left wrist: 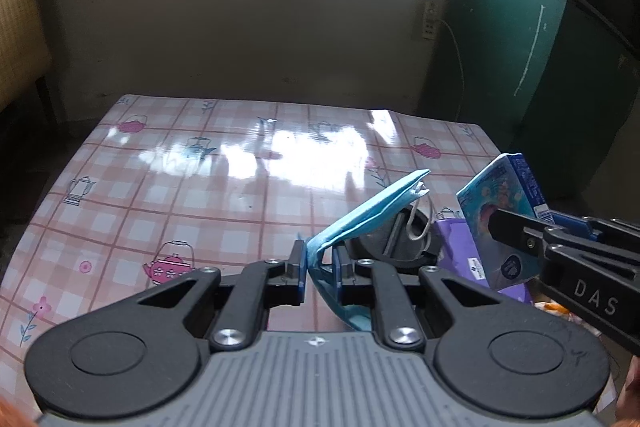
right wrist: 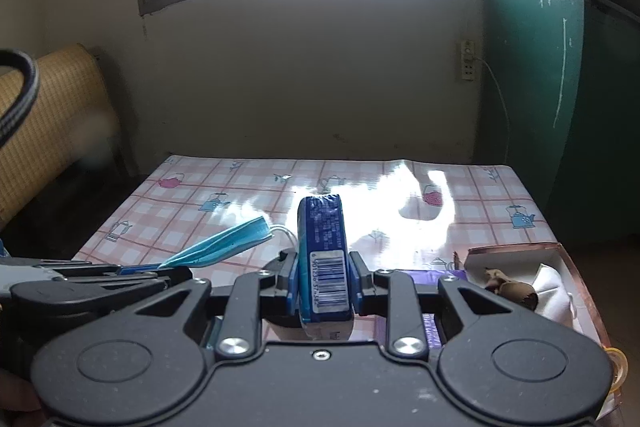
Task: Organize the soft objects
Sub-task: 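Carry the blue mask and blue carton with both tools over the box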
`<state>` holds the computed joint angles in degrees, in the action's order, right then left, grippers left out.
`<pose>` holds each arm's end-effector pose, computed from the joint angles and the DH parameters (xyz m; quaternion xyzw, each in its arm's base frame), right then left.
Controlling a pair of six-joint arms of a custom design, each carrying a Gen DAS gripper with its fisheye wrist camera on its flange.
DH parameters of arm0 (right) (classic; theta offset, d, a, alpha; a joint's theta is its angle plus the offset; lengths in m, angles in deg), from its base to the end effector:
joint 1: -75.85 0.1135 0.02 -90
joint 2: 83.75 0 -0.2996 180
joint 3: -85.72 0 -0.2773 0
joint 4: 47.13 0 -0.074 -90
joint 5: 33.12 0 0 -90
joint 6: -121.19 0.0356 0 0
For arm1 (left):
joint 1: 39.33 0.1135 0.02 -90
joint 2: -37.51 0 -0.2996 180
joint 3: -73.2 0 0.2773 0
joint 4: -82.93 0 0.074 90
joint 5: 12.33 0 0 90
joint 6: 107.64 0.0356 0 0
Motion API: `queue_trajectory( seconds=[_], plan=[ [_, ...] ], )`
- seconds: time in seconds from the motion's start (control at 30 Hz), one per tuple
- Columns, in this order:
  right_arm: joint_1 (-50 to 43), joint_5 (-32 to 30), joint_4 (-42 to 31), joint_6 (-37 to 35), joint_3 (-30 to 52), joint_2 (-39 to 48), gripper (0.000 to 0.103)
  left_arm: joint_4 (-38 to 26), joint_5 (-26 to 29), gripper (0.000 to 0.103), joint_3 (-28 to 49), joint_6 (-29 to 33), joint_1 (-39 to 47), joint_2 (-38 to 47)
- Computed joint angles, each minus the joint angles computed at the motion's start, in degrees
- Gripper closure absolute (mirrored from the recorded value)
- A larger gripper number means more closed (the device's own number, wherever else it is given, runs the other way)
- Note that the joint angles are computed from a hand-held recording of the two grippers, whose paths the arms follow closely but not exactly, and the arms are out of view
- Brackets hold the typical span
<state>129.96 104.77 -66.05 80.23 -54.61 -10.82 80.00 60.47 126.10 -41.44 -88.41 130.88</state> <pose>0.1527 0.1659 0.1705 0.0932 0.8696 -0.0066 0.4849 0.2222 -0.2402 0.1584 0.1410 0.8991 -0.1218 0.3962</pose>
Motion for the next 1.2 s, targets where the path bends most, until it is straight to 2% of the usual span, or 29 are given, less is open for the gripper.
queue_trajectory(
  seconds=[0.57, 1.2],
  plan=[
    [-2.95, -0.34, -6.02, -0.22, -4.37, -9.84, 0.072, 0.61, 1.05, 0.087, 3.82, 0.19, -3.55, 3.8],
    [-8.68, -1.69, -15.73, -2.0, -10.53, -26.84, 0.072, -1.01, 0.22, 0.087, 10.09, 0.98, -9.08, 9.31]
  ],
)
